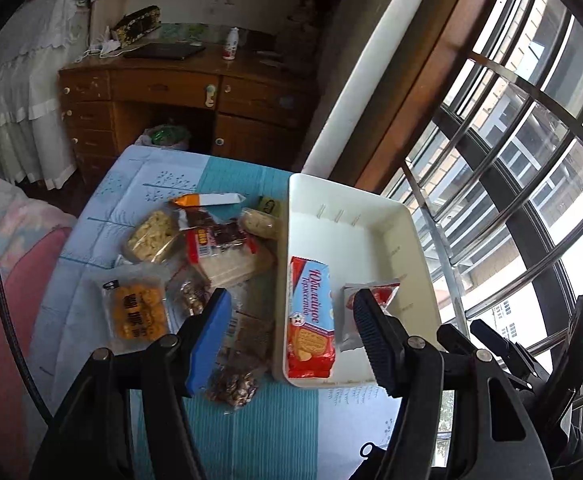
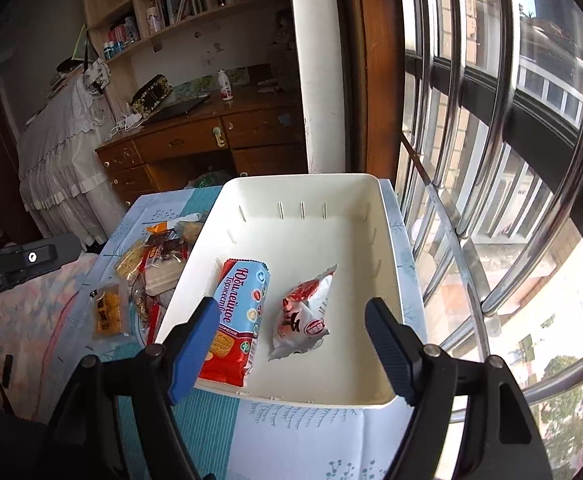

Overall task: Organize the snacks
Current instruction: 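Open both tools to drop the snacks into the white tray, then withdraw both tools from the tray back toward the snack pile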

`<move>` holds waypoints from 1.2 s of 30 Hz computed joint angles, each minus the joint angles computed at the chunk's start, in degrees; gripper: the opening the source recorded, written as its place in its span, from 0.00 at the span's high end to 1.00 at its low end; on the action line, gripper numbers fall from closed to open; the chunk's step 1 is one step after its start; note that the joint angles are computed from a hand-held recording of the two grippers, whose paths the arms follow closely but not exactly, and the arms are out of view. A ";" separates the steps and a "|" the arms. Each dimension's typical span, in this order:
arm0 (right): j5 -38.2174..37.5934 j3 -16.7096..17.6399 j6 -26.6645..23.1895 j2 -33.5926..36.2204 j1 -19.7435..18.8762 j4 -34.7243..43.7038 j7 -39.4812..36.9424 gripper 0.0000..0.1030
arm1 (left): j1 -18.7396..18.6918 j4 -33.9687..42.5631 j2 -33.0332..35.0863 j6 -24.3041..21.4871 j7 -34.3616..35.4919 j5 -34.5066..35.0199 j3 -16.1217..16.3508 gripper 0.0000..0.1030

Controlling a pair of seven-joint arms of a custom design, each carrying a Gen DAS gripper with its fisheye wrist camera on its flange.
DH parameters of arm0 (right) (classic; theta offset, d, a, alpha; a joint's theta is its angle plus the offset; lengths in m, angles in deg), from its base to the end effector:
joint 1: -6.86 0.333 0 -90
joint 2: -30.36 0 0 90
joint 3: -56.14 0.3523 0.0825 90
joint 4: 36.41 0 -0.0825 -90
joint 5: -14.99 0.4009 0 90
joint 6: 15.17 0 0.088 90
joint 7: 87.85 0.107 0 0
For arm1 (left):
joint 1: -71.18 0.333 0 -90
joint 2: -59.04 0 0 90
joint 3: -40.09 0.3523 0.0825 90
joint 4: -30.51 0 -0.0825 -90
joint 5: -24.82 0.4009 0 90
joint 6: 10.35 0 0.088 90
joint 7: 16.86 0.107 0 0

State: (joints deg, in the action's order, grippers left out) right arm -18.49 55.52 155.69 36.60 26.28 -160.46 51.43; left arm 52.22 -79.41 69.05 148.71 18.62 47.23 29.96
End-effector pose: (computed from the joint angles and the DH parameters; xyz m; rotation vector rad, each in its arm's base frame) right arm 0.5634 0.2327 0.4450 -1.7631 1.7398 -0.5379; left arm 0.5762 -0.3316 0.5089 -2.0538 1.7829 -0.9437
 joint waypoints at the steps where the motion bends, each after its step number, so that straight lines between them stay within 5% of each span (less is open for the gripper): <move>1: 1.92 0.48 0.21 -0.01 -0.33 -0.33 -0.64 0.26 | 0.13 -0.71 -0.73 -0.71 -0.21 -0.03 0.18 0.40; 6: 15.58 3.62 1.10 0.28 -1.48 -1.84 -6.87 0.26 | 2.01 -4.40 -4.50 -5.11 0.82 -1.27 -0.26 0.38; 17: 32.63 7.50 1.30 1.62 0.12 -1.91 -13.44 0.26 | 6.45 -6.34 -6.44 -12.13 12.30 -10.90 -1.16 0.28; 29: 28.07 3.93 -1.73 3.74 6.96 -0.18 -0.54 0.26 | 9.50 -1.48 -1.50 -21.50 27.83 -21.09 -0.65 0.12; 36: 25.23 4.22 -5.32 5.97 9.07 1.67 5.44 0.26 | 11.51 3.16 4.05 -27.14 34.51 -28.62 -0.73 0.12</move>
State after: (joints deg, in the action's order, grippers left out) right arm 6.73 59.75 150.37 42.57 35.35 -158.79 56.87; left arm 63.73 -76.24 73.11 121.57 53.13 18.61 29.23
